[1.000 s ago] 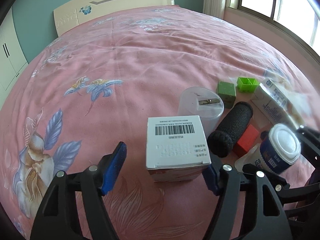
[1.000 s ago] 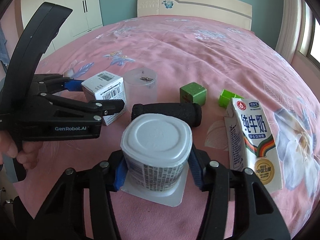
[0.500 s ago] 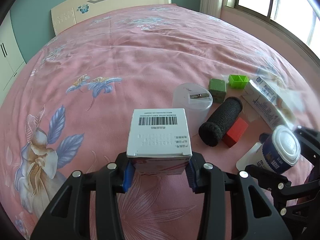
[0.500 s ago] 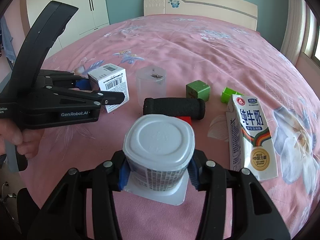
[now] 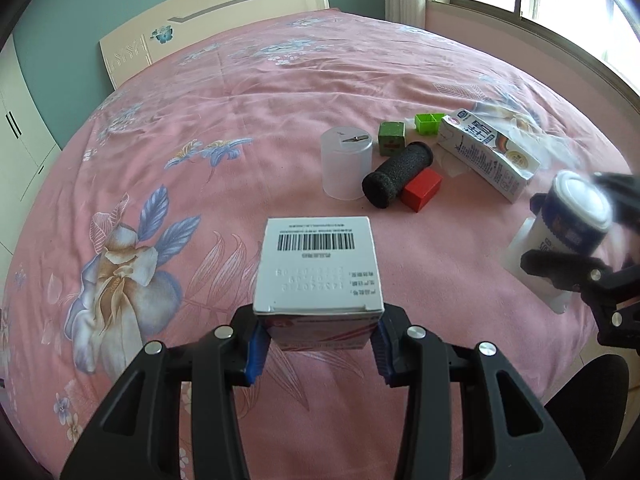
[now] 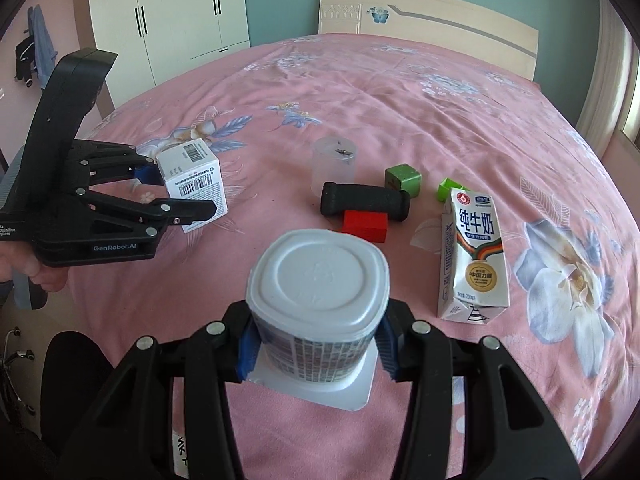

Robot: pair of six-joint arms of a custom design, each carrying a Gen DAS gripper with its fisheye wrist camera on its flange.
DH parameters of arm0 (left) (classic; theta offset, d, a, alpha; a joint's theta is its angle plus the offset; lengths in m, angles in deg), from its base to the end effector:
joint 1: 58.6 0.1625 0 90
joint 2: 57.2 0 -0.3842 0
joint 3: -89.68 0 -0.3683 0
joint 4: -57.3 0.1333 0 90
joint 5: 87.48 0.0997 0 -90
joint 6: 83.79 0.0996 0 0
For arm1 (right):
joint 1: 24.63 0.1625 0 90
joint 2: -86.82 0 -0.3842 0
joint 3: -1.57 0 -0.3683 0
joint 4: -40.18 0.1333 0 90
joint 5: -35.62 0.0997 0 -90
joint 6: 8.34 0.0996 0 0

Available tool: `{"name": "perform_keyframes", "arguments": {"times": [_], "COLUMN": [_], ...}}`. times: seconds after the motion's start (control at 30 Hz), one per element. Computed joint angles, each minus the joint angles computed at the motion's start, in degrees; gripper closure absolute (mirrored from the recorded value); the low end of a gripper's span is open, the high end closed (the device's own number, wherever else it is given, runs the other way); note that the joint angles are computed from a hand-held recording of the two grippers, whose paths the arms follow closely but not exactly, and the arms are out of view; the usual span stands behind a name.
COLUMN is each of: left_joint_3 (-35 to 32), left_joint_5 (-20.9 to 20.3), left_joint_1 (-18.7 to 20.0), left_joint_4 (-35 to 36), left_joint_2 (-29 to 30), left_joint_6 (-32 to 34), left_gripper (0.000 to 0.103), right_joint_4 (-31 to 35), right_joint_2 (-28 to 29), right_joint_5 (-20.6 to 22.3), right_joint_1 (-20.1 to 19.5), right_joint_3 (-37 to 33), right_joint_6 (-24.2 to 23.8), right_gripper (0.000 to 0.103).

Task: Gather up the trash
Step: 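Carry the yogurt cup and barcode box with both tools over the trash bin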

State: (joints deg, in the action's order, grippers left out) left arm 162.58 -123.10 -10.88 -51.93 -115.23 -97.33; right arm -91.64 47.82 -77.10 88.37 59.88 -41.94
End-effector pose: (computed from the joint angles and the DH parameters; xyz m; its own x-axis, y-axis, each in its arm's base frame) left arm -0.2877 -0.6348 0.3437 -0.6164 0.1638 -0.7702 0.5415 0.7982 -0.2637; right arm 0.3895 -0.6749 0.2358 -0.5556 -0.6574 0.5091 -0.8025 0.5842 -0.1214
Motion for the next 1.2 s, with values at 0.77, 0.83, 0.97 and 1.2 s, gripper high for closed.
{"name": "perform_keyframes", "arguments": {"times": [0.77, 0.83, 0.97, 1.2], "left_joint_3": [16.2, 16.9, 18.4, 20.9], "left_joint_5": [-1.8, -2.1, -2.8, -4.7], "left_joint_1": [-13.1, -14.0, -15.6, -17.8], "left_joint_4": [13.5, 14.5, 16.0, 18.1], "left_joint_2": [-14.4, -15.2, -16.8, -18.6], "left_joint_6": [-12.8, -13.4, -14.4, -16.0], "left_gripper": [0.058, 0.058, 0.058, 0.058], "right_joint_4": [6.9, 8.3, 10.6, 14.5], "right_joint_2": [-20.7, -21.9, -24.2, -26.8], "right_joint_5": [6.5, 6.7, 7.5, 8.1], "right_joint_1": [4.5, 4.9, 5.4, 6.3], "right_joint_3": [20.9, 21.5, 22.8, 24.7], "right_joint_6": [-6.8, -7.0, -7.7, -9.2], "right_gripper": [0.055, 0.055, 0.055, 0.055]}}
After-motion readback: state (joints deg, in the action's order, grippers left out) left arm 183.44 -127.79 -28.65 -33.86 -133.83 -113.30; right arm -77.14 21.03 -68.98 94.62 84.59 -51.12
